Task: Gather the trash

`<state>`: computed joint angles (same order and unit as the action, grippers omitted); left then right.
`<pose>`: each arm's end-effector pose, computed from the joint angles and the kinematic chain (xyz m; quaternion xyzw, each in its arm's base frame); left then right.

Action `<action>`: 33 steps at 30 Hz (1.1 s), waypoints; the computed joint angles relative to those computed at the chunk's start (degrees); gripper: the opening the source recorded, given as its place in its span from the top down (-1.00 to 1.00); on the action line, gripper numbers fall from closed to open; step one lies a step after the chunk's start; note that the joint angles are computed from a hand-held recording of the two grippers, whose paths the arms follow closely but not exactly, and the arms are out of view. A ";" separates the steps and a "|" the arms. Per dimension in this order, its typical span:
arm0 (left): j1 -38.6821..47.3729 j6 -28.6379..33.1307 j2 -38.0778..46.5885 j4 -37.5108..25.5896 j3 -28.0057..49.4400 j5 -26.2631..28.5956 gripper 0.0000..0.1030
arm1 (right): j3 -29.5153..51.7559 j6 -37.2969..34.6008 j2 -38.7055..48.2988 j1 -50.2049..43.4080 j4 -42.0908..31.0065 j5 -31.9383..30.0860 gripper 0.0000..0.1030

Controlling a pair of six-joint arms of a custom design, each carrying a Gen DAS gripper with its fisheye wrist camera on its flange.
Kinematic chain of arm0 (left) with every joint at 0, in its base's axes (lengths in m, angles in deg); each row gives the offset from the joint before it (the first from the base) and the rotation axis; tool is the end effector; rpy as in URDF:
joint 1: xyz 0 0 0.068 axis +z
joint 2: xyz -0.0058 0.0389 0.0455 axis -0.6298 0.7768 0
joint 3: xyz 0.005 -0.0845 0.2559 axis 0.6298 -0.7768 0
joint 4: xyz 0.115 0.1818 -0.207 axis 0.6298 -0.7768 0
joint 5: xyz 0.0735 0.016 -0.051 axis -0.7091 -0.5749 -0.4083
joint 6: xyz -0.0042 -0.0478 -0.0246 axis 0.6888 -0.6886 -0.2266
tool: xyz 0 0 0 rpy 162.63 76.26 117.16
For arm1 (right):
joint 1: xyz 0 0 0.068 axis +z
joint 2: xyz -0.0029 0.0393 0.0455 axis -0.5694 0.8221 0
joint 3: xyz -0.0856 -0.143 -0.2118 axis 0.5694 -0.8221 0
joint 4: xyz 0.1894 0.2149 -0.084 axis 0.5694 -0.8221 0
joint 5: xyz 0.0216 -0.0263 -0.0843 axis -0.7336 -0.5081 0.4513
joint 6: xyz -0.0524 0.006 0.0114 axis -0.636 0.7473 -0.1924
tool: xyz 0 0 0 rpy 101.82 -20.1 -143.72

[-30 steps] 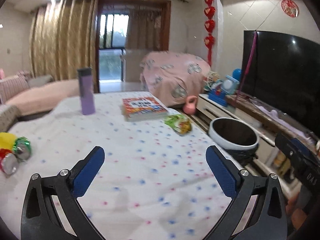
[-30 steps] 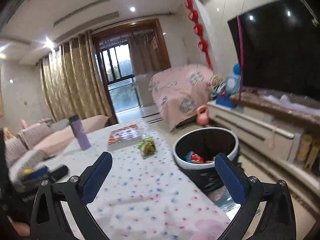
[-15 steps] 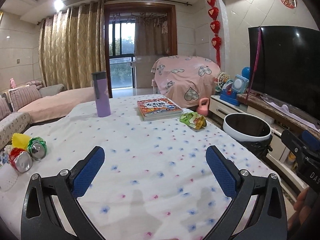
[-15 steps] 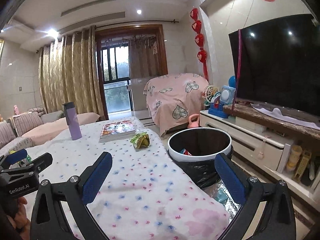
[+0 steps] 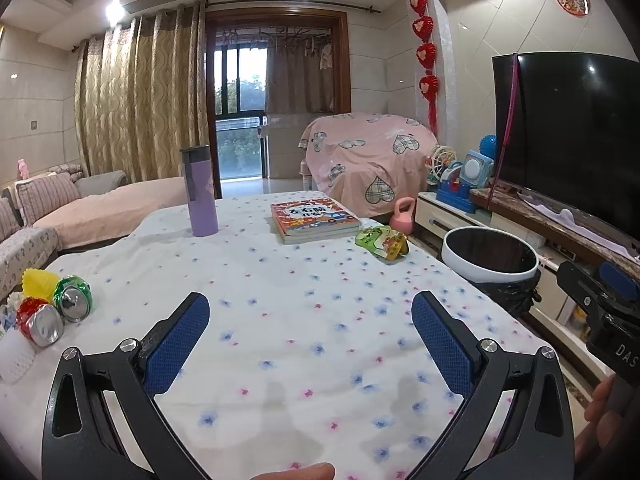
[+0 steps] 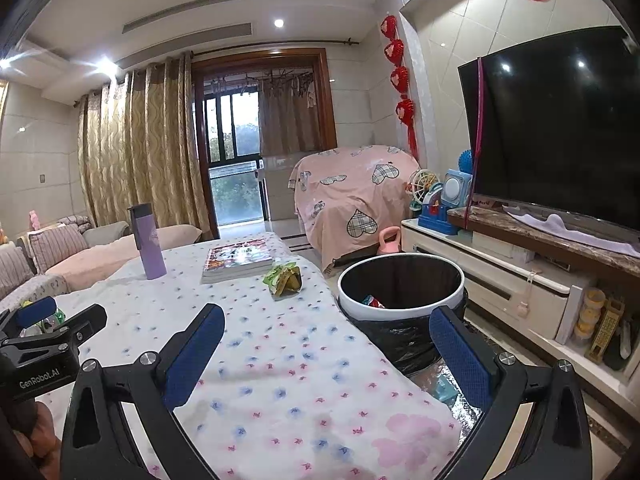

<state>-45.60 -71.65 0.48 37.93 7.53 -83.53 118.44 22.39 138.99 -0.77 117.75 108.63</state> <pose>0.3011 -0.0297 0.1504 -0.0082 0.8227 0.0131 0.5683 0.2797 0.1661 0.1616 0.0263 0.8019 0.0333 0.5959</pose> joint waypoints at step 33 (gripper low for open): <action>0.57 0.31 0.47 -0.64 0.36 1.92 -1.00 | -0.67 0.55 -0.79 -0.65 -0.24 -1.13 -1.00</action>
